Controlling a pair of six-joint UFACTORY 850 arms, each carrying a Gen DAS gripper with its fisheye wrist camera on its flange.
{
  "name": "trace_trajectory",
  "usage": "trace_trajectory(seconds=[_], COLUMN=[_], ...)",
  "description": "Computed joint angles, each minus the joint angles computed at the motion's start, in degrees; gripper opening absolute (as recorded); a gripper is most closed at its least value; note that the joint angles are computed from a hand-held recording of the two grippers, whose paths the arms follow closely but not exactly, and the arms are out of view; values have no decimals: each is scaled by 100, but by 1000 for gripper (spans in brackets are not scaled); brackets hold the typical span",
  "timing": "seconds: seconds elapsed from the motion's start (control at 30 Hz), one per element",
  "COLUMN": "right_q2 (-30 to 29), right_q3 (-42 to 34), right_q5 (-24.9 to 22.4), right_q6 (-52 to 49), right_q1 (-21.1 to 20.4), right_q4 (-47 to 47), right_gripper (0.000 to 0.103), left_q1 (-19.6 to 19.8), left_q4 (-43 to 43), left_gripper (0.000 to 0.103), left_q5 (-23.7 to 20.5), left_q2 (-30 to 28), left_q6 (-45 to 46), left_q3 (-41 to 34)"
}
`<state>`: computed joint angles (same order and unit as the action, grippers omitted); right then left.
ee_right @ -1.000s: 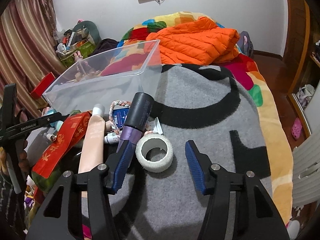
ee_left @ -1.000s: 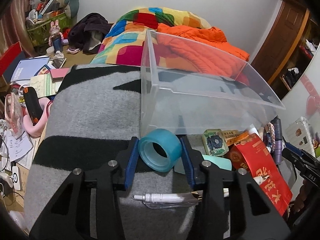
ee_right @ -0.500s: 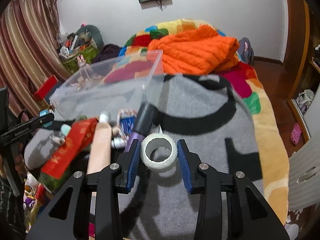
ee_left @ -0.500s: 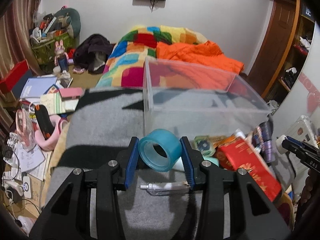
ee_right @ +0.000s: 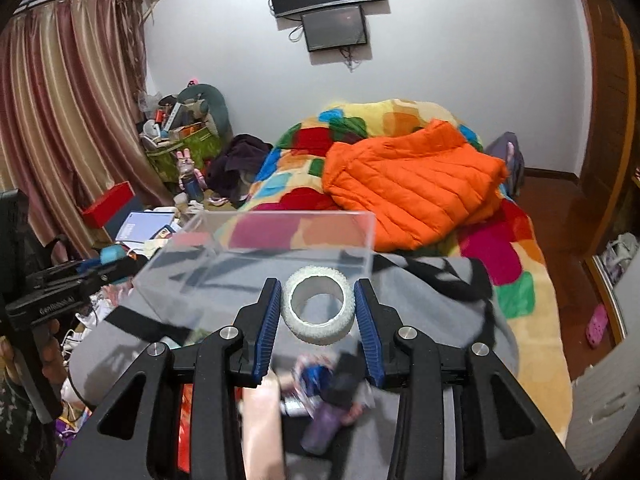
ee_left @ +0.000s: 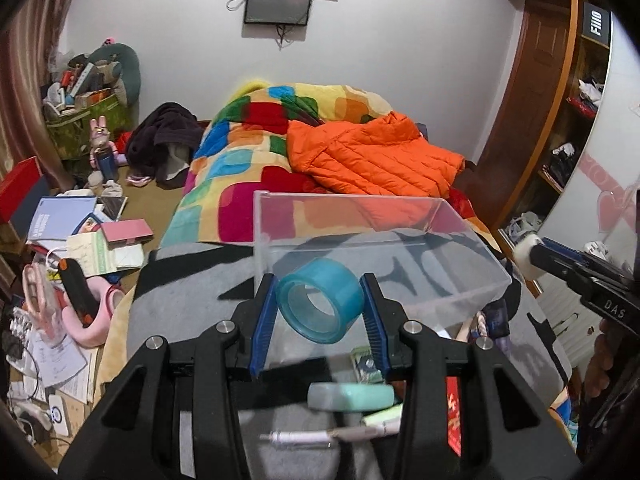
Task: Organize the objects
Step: 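Carry both tape rolls into the clear plastic box and open both tools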
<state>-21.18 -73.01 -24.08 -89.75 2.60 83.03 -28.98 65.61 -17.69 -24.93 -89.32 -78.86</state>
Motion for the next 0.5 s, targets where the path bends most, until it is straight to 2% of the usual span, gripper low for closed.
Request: trace_trajectory(seconds=[0.13,0.23,0.33,0.5], right_q2=[-398,-683,-1002,-1306], right_q3=[-498,-835,-1229,-1579], right_q5=[18,107,-80,-110], right_q6=[879,1611,2455,3252], right_q1=[142,232,256,380], right_q4=[-880,-1576,-2329,-3230], right_gripper=[34,34,34,34], left_q1=[51,161,245,281], left_q4=[-1129,-2362,-3098,-3587], left_gripper=[41,41,41,41], left_q5=[-178,-242,-351,-513], left_q2=[-400,-726,-961,-1222], left_q6=[1366,2660,3403,4000], left_q3=[-529,-925,-1194,-1488])
